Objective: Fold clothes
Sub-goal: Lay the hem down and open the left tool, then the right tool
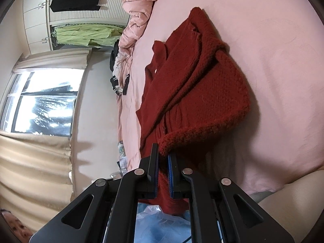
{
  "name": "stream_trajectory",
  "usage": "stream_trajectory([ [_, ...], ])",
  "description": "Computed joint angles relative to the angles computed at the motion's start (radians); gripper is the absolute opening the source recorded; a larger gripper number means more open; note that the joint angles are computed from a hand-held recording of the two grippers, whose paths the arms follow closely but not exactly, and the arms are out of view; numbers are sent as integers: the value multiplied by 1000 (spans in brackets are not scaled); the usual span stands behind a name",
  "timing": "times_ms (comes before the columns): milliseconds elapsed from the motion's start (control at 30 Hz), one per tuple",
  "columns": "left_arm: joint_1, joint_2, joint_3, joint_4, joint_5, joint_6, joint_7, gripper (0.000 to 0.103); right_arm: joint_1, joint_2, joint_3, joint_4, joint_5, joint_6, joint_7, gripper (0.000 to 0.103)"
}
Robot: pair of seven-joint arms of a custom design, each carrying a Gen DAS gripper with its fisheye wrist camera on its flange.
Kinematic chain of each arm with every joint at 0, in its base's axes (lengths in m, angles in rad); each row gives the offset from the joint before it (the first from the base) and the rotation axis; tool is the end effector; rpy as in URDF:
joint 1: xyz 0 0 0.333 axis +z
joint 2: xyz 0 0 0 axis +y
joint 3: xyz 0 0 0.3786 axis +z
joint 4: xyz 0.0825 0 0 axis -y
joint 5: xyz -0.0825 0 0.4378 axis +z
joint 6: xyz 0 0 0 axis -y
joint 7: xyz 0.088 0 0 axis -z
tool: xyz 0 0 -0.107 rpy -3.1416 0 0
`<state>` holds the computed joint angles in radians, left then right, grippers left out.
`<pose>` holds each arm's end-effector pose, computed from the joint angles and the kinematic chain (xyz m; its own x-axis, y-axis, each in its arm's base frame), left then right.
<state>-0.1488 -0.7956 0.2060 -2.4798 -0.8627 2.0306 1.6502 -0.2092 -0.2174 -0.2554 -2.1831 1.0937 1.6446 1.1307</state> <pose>0.3562 0.0001 0.6376 0.0183 -0.5602 0.8282 -0.9306 -0.3123 -0.1906 0.4886 -0.1551 0.5500 -0.1006 -0.3898 -0.9154 -0.9477 0.3177 -0.0311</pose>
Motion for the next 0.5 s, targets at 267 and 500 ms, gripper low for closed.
stream_trajectory([
  [267, 62, 236, -4, 49, -95, 235, -21, 10, -2, 77, 11, 40, 97, 130, 95, 8],
  [500, 73, 357, -85, 46, -161, 305, -62, 10, -12, 181, 55, 76, 10, 252, 355, 15],
])
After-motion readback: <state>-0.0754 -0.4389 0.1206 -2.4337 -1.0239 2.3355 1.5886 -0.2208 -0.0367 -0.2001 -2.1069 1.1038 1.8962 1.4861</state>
